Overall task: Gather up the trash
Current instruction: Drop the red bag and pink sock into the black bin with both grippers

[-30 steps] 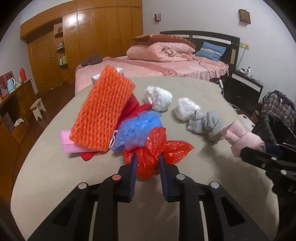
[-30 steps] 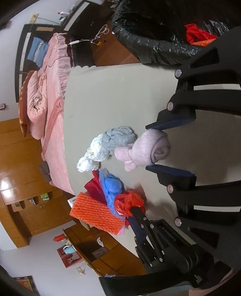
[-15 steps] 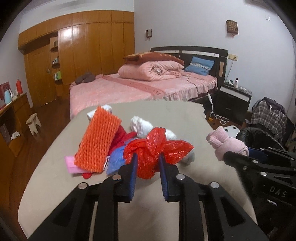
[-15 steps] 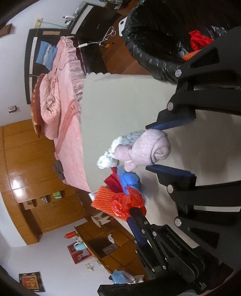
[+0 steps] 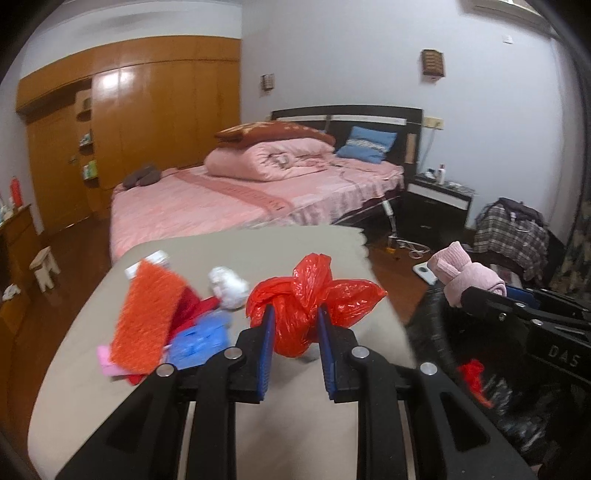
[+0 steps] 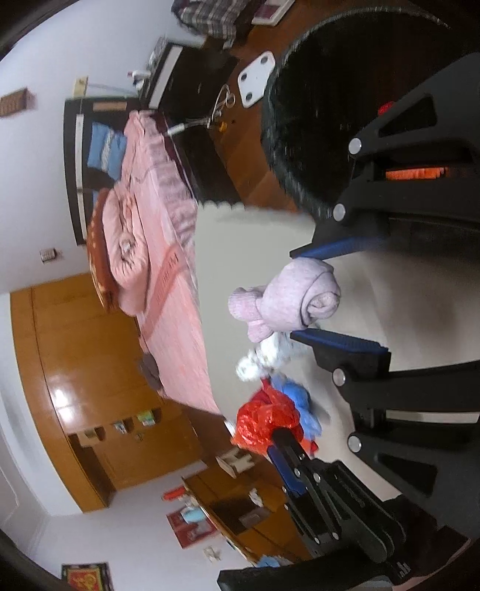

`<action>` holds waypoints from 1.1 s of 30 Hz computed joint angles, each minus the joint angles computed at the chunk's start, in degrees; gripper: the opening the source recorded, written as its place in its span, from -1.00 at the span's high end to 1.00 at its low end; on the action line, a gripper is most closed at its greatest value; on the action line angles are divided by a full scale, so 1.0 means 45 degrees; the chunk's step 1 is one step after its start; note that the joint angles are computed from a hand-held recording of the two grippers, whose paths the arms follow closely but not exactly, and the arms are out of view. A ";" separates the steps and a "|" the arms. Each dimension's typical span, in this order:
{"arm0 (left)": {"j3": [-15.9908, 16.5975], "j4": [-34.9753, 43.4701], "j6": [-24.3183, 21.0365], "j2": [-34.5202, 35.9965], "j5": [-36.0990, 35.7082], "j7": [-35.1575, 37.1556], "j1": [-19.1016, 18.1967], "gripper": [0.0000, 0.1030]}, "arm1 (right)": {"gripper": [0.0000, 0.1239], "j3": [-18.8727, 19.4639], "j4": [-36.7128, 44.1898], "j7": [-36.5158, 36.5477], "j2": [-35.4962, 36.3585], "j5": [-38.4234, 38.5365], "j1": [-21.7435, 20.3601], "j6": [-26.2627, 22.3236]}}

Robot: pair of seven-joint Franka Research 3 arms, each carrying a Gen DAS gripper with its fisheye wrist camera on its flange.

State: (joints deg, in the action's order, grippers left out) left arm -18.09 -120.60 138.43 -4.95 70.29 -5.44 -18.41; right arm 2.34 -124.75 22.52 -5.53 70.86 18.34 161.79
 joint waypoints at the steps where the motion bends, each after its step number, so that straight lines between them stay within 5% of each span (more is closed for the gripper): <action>1: -0.0012 0.0243 0.0184 0.0216 0.0107 0.0045 -0.0011 0.56 | 0.42 -0.0058 -0.0020 0.0040 -0.0003 -0.0014 -0.0073 0.0121; 13: 0.0509 0.3396 0.1664 0.3011 0.0724 0.1269 -0.1184 0.56 | 0.42 -0.0687 -0.0508 0.0341 -0.0094 -0.0194 -0.0993 0.1395; 25: 0.1586 0.6218 0.3079 0.5481 -0.0274 0.3066 -0.2486 0.56 | 0.40 -0.0962 -0.0572 0.0805 0.0256 -0.0332 -0.1649 0.2338; 30: 0.1879 0.7171 0.3955 0.6382 -0.1693 0.4512 -0.2705 0.26 | 0.30 -0.0912 -0.0618 0.1677 0.0413 -0.1071 -0.1851 0.2760; 33: 0.2357 0.7162 0.4007 0.6378 -0.1828 0.4515 -0.3082 0.06 | 0.03 -0.0897 -0.0650 0.1550 0.0405 -0.0836 -0.1804 0.3193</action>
State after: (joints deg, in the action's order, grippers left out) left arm -7.48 -88.37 156.47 23.75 62.06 14.88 -32.28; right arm -1.70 -127.67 29.49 -3.71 67.10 10.23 176.16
